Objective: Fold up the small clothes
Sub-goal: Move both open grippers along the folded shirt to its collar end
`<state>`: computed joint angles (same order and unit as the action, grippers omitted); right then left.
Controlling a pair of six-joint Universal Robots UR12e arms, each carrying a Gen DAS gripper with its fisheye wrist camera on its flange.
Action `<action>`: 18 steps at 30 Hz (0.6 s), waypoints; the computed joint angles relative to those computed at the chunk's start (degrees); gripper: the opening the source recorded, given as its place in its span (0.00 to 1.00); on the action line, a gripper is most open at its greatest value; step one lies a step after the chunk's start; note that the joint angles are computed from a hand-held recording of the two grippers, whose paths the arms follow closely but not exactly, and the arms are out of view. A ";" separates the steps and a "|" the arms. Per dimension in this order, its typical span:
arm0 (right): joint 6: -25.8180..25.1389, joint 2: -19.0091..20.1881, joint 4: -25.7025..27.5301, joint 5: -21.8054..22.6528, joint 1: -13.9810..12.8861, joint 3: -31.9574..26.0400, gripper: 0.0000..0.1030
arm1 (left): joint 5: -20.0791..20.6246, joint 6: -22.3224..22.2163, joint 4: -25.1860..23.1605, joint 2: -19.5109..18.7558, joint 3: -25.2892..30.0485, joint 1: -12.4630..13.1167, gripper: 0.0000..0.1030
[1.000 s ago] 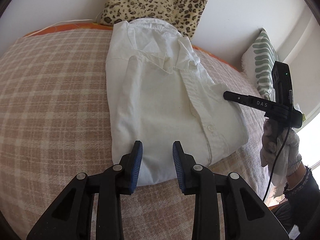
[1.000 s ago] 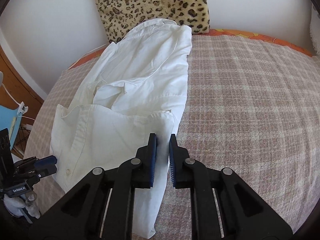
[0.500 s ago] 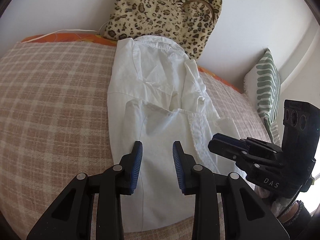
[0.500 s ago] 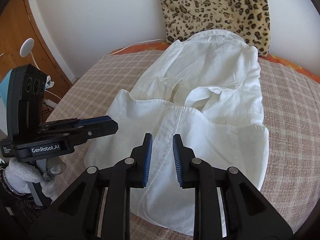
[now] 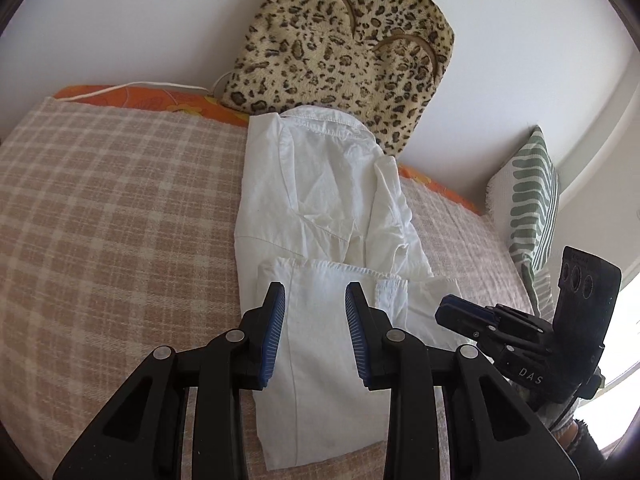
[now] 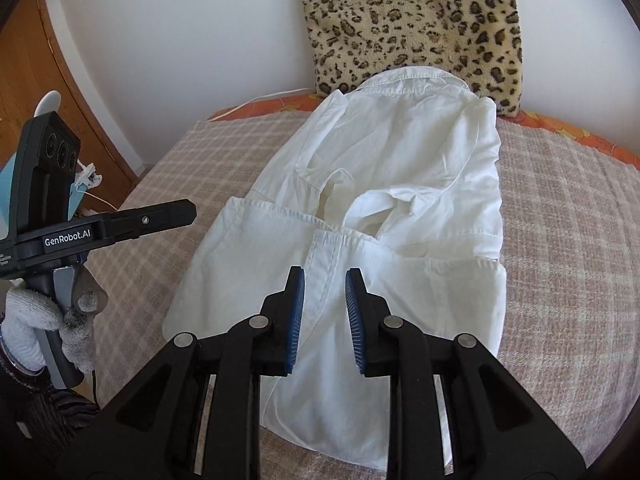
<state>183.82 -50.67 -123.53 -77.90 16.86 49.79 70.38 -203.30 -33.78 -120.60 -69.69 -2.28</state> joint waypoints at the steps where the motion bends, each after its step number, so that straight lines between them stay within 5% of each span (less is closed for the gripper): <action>1: 1.16 -0.50 -1.07 0.96 -0.50 0.18 0.24 | 0.04 0.33 0.54 0.24 0.13 0.26 0.29; 3: 4.25 -1.42 -3.64 2.86 -1.56 0.94 0.37 | -0.16 0.86 1.02 0.40 0.67 0.87 0.29; 9: 6.45 -1.61 -2.15 0.82 -3.67 -1.20 0.39 | 1.52 5.42 -5.13 -1.72 7.43 2.97 0.29; 18: 3.08 7.62 7.77 -4.68 -5.89 -16.49 0.39 | 0.39 6.10 -13.01 -11.44 23.85 4.61 0.35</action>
<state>186.90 -43.05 -115.75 -82.58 10.98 33.30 70.77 -197.20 -46.80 -132.04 -45.84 2.34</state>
